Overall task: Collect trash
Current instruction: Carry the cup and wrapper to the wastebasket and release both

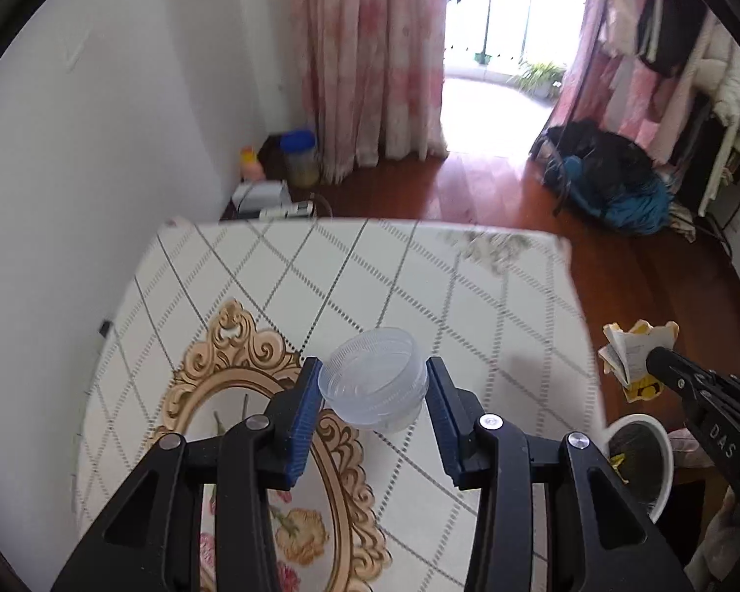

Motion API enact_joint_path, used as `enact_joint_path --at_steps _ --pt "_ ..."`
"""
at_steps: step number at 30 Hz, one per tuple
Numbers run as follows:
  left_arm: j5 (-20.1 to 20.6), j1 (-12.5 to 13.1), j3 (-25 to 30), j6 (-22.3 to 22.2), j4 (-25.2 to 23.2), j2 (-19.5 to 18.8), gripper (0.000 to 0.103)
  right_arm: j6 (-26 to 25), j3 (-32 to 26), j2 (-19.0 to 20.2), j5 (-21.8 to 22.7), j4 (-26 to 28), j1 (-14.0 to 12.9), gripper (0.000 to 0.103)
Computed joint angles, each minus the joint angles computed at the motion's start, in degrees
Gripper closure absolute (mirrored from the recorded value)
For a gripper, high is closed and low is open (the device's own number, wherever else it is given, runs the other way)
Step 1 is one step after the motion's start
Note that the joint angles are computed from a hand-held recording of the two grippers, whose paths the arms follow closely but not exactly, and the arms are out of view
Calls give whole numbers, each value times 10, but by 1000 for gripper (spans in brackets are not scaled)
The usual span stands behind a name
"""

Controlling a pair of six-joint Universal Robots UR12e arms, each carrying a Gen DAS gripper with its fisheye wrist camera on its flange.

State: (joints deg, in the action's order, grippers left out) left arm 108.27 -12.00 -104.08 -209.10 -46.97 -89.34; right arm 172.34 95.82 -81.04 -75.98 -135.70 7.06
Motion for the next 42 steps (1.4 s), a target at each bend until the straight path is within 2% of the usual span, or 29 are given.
enact_joint_path --at_steps 3,10,15,20,23,29,34,39,40,41,42 --pt "5 -19 14 5 3 8 65 5 8 -25 19 -5 -15 97" --pt "8 -69 56 20 11 -3 65 6 35 -84 50 -8 -66 97" --pt "-19 -99 87 33 16 -29 65 -6 57 -123 53 5 -116 97" --pt "-59 -123 114 40 8 -64 65 -18 83 -147 35 19 -169 97" --pt "-89 -135 133 42 -12 -92 65 -24 95 -148 21 31 -195 97" --pt "-150 -145 174 58 -44 -150 65 -43 108 -126 -22 51 -225 97" --pt "-206 -145 200 70 -69 -189 64 -42 110 -94 -51 67 -238 96" --pt "-244 -142 224 75 -105 -216 62 -48 102 -63 -51 93 -247 96" --pt "-241 -143 227 76 -110 -220 53 -52 101 -57 -56 96 -247 96" --pt "-238 -143 229 76 -113 -222 39 -54 100 -54 -60 99 -244 96" --pt "-233 -144 227 75 -109 -221 33 -57 99 -49 -63 102 -243 95"
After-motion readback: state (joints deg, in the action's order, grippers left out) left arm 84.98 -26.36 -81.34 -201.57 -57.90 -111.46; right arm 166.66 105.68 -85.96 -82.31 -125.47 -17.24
